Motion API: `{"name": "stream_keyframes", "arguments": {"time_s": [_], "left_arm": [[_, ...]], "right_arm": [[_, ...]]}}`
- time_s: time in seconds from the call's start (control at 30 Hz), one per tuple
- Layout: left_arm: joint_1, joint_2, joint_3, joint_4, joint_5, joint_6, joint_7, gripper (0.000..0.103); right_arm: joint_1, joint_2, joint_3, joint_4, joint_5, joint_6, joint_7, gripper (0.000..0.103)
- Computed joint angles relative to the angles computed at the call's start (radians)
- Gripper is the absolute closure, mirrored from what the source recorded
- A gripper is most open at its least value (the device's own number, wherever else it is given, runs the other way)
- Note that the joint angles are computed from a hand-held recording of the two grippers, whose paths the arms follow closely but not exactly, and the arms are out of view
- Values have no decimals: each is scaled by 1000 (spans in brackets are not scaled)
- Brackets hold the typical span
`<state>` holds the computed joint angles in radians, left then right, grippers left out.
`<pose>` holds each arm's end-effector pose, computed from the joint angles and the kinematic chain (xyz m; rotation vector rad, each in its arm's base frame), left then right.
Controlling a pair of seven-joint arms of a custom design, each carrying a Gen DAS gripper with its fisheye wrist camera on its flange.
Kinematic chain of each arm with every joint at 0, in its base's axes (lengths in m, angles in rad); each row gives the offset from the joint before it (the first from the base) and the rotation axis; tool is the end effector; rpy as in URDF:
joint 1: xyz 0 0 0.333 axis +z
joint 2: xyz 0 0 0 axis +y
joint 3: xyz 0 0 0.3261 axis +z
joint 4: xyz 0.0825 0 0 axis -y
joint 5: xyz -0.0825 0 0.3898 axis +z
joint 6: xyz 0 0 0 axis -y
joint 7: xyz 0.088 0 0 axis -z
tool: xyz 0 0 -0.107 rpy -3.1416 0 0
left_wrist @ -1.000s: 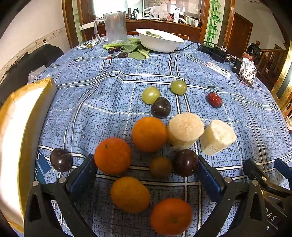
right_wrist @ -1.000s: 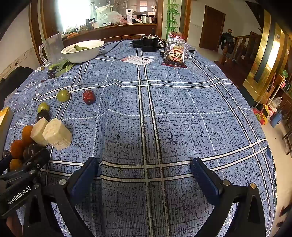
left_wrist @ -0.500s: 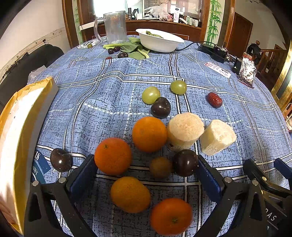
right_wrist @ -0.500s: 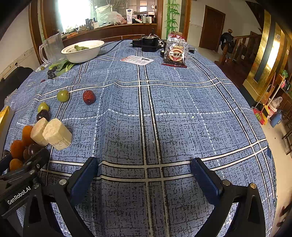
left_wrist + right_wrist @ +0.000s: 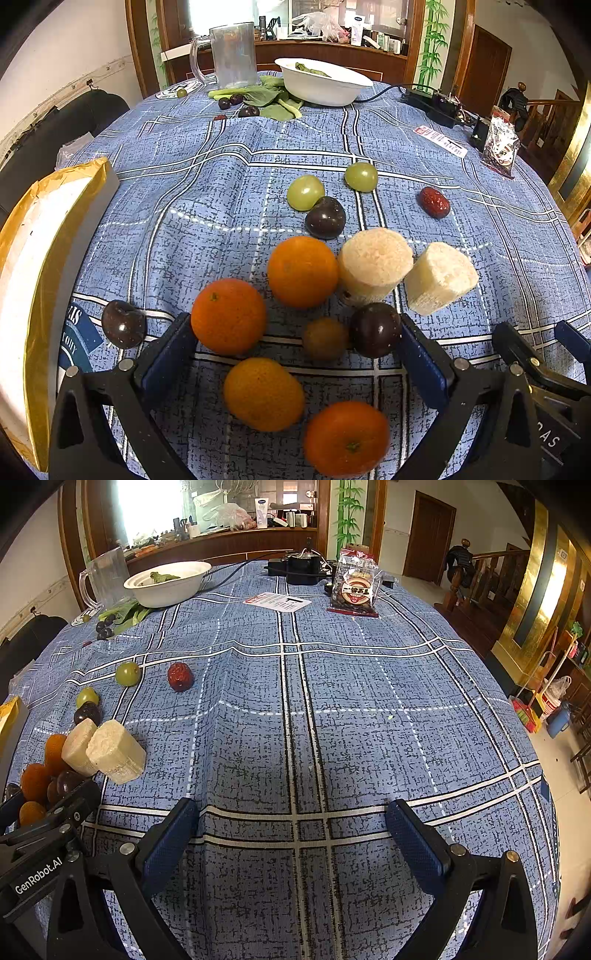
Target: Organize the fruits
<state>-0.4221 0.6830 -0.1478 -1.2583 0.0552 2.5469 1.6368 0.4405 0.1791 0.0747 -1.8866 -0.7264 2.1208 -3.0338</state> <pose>0.6882 -0.3995 0.4356 -1.2747 2.4451 -0.7770 0.5559 0.2778 0.4346 -1.0598 2.5785 -0.8159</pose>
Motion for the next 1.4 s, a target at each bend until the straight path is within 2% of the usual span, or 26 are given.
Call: {"name": "stream_keyframes", "arguments": {"time_s": [0.13, 0.27, 0.4, 0.47, 0.53, 0.67, 0.73, 0.8, 0.83, 0.87, 0.9, 0.97, 1.03, 1.1, 1.17, 1.27, 1.33, 1.4], "left_arm": [[-7, -4, 8, -5, 9, 1, -7, 0], [37, -7, -39, -11, -32, -13, 92, 0], [58, -28, -56, -6, -65, -107, 175, 1], [91, -75, -79, -86, -115, -33, 216, 1], [117, -150, -86, -202, -150, 83, 251, 1], [193, -258, -136, -338, -269, 196, 352, 0], [241, -312, -174, -405, -361, 256, 434, 0], [301, -358, -231, -475, -504, 350, 540, 0], [346, -376, -280, -503, -609, 390, 614, 0], [377, -390, -310, -519, -691, 403, 669, 0], [389, -399, -314, -522, -738, 397, 690, 0], [368, -416, -265, -521, -725, 341, 666, 0], [359, -425, -241, -512, -734, 287, 693, 0], [342, -444, -217, -531, -747, 301, 723, 0], [304, -456, -176, -546, -700, 314, 702, 0], [287, -466, -154, -559, -680, 294, 712, 0], [277, -471, -146, -572, -673, 310, 718, 0], [246, -479, -120, -595, -600, 346, 676, 0]], "right_arm": [[-3, 0, 0, 1, 11, 3, -9, 1], [-18, -5, 0, 2, 72, 23, -46, 1], [-21, -4, -3, 2, 67, 24, -57, 1], [-16, -2, -1, 8, 69, 9, -53, 1], [-7, -9, 3, 10, 58, 0, -40, 1], [37, -48, 24, 16, -46, -54, 39, 1], [64, -63, 41, 22, -110, -88, 98, 1], [91, -65, 57, 34, -178, -126, 160, 1], [112, -60, 68, 47, -225, -168, 199, 1], [125, -52, 73, 60, -250, -197, 217, 1], [141, -42, 79, 74, -279, -228, 236, 1], [163, -26, 82, 97, -317, -251, 264, 1], [168, -31, 78, 83, -338, -200, 297, 1], [175, -15, 80, 102, -337, -193, 299, 1], [186, 12, 78, 138, -320, -214, 263, 1], [204, 31, 72, 161, -304, -227, 232, 1], [211, 39, 67, 165, -293, -228, 227, 1], [213, 40, 61, 163, -285, -220, 231, 1]]}}
